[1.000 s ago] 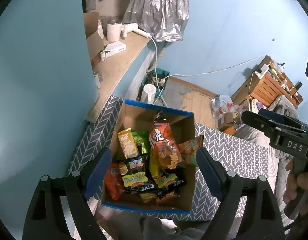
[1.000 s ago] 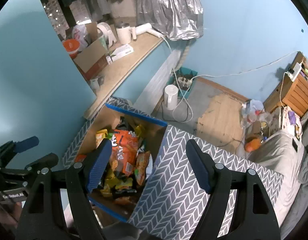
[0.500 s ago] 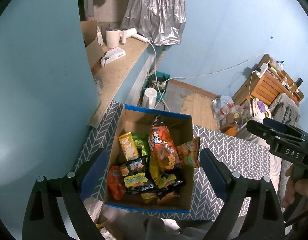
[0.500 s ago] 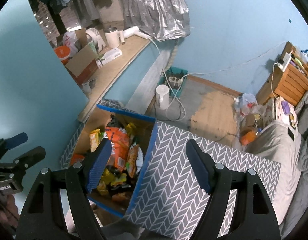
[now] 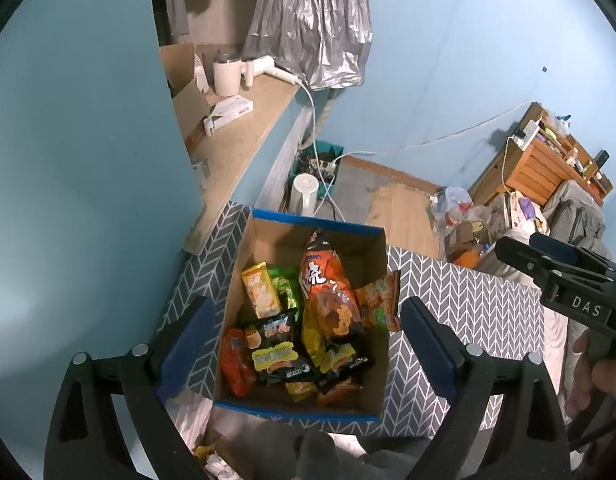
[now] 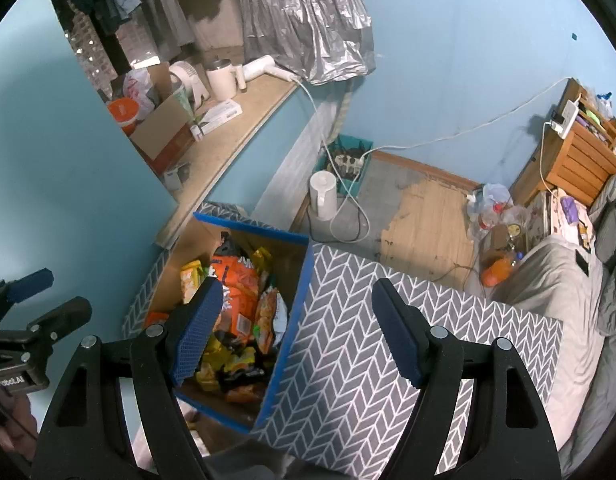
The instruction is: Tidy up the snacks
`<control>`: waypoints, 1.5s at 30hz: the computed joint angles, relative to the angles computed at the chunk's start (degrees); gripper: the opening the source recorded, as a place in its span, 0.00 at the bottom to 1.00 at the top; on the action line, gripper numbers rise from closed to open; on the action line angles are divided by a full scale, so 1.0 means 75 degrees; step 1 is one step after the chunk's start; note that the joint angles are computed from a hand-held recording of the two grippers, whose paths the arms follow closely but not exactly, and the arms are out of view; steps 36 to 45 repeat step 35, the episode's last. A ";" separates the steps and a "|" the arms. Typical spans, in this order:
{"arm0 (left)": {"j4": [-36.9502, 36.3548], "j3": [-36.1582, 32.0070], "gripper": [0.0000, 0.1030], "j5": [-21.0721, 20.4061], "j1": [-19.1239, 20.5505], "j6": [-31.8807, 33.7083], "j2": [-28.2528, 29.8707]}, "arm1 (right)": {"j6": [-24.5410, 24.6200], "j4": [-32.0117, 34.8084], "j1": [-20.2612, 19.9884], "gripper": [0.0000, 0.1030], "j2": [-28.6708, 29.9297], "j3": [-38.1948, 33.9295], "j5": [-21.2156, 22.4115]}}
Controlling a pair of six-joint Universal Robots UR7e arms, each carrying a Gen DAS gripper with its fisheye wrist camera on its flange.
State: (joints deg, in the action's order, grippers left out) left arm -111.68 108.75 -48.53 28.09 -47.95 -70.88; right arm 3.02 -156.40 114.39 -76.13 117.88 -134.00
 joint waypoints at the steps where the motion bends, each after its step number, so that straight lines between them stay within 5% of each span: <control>1: 0.0054 -0.0005 0.92 0.0034 -0.0008 -0.0041 0.0001 | -0.0002 0.0012 0.0003 0.74 0.0006 -0.0007 -0.0003; 45: 0.0188 -0.0026 0.92 -0.0199 0.0029 -0.0070 0.0011 | 0.0140 0.0103 0.0059 0.74 -0.0126 0.0132 0.0031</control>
